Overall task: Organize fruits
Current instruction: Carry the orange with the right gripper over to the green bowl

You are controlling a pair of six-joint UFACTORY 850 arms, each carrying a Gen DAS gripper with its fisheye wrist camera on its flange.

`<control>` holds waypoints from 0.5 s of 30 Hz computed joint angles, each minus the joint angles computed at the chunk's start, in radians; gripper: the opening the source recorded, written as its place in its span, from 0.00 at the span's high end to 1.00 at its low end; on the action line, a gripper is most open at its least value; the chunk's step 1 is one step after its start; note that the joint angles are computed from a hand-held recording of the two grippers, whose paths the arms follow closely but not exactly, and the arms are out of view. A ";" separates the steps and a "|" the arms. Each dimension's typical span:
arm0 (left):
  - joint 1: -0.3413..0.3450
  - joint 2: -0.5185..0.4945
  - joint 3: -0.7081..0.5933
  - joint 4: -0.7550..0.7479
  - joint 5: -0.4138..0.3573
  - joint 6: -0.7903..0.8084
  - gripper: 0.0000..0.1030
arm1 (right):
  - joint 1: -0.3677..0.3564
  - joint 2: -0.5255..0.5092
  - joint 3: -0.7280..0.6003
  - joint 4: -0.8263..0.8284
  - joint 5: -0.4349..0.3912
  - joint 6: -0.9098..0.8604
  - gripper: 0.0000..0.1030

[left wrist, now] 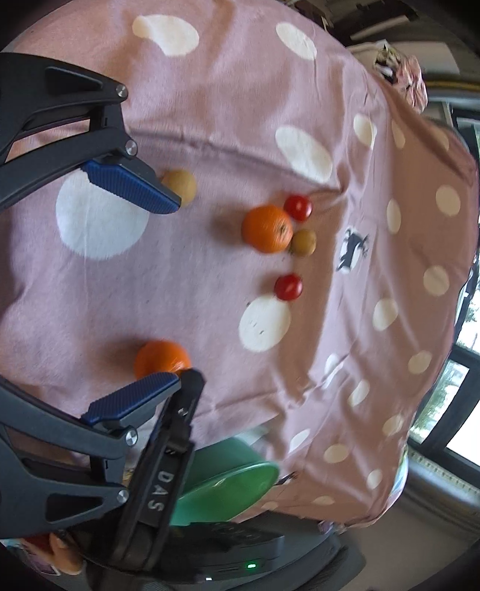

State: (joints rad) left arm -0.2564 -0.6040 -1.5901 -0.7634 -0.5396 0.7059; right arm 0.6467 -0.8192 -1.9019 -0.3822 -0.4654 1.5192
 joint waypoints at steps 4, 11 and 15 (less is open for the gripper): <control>-0.018 -0.021 -0.018 0.048 -0.029 -0.028 0.15 | -0.001 0.007 0.014 -0.021 0.009 0.036 0.56; -0.040 -0.042 -0.029 0.066 -0.063 -0.014 0.18 | -0.007 0.021 0.045 -0.001 0.053 0.036 0.56; -0.048 -0.057 -0.041 0.086 -0.078 -0.024 0.25 | -0.008 0.018 0.042 0.009 0.058 0.019 0.56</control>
